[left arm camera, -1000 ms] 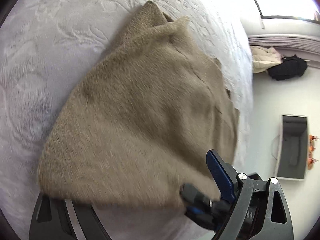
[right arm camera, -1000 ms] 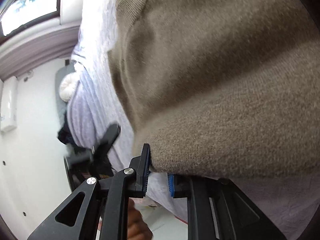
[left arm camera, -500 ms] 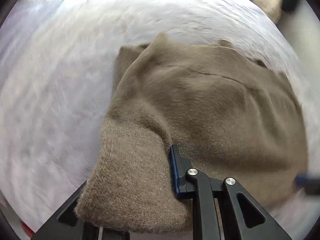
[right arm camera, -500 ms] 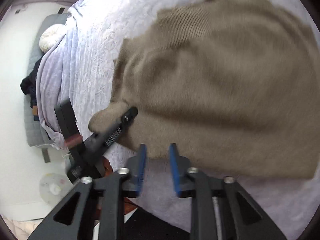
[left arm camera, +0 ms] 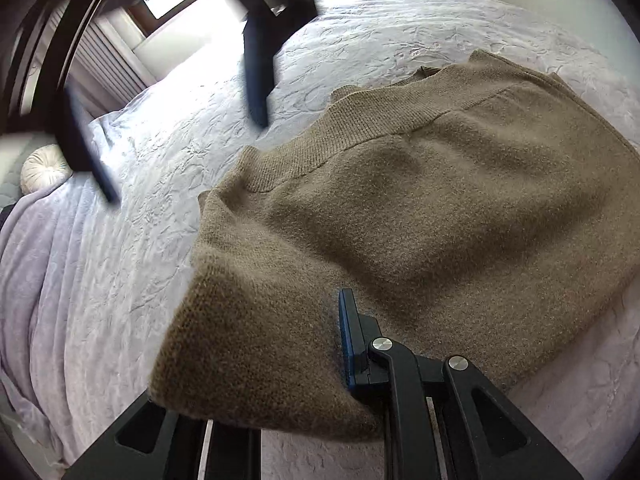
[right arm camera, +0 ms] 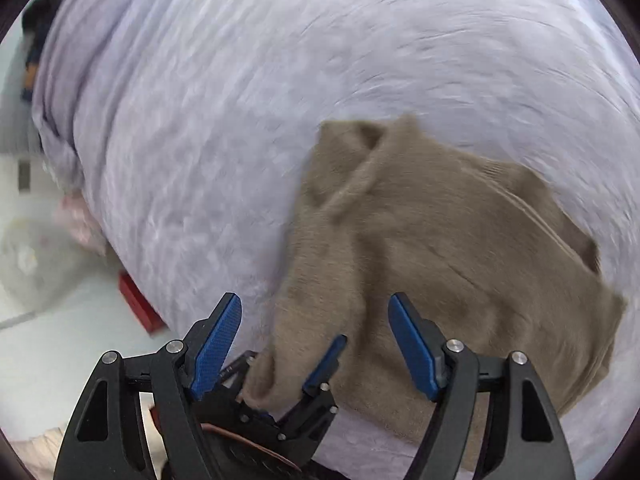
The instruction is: Fold small clothes
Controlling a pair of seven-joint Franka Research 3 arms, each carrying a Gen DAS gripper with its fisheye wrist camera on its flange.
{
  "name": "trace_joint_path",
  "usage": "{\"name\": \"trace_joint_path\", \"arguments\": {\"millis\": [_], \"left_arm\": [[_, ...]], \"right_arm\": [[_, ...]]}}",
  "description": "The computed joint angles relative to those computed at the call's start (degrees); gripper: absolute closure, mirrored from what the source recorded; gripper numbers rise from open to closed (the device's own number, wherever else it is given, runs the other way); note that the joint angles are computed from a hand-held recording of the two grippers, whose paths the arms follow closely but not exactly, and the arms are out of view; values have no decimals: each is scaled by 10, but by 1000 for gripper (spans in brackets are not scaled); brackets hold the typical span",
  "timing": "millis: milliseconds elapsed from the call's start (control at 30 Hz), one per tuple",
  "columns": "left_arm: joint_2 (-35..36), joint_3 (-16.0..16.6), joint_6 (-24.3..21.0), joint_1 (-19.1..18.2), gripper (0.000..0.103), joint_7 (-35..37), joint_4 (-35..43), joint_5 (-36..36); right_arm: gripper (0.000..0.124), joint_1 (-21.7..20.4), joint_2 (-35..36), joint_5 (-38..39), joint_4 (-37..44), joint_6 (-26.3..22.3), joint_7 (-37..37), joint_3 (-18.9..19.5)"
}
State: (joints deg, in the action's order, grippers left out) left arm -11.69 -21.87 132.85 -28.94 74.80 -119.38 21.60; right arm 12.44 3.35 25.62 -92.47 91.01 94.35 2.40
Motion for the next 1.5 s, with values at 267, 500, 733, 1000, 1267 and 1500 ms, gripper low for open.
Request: {"name": "trace_joint_path", "arguments": {"millis": [267,500,733,1000,1267,1500], "left_arm": [[-52,15,12,2,85,19,-54,-26],[-54,10,15,2,85,22,-63,-14],[-62,3,20,0,85,17,-41,-2],[-29,-30,42,-11,85,50,47,25],[51,-64,64,-63,85,88,138,55],[130,-75,26,-128,85,152,180,26]], "right_arm": [[44,62,166,-104,166,-142,-9,23],[89,94,172,-181,140,-143,-16,14],[111,34,9,-81,-34,-7,-43,-3],[111,-56,-202,58,-210,80,-69,-60],[111,-157,-406,108,-383,128,-83,-142],[111,-281,-517,90,-545,136,-99,-211]]}}
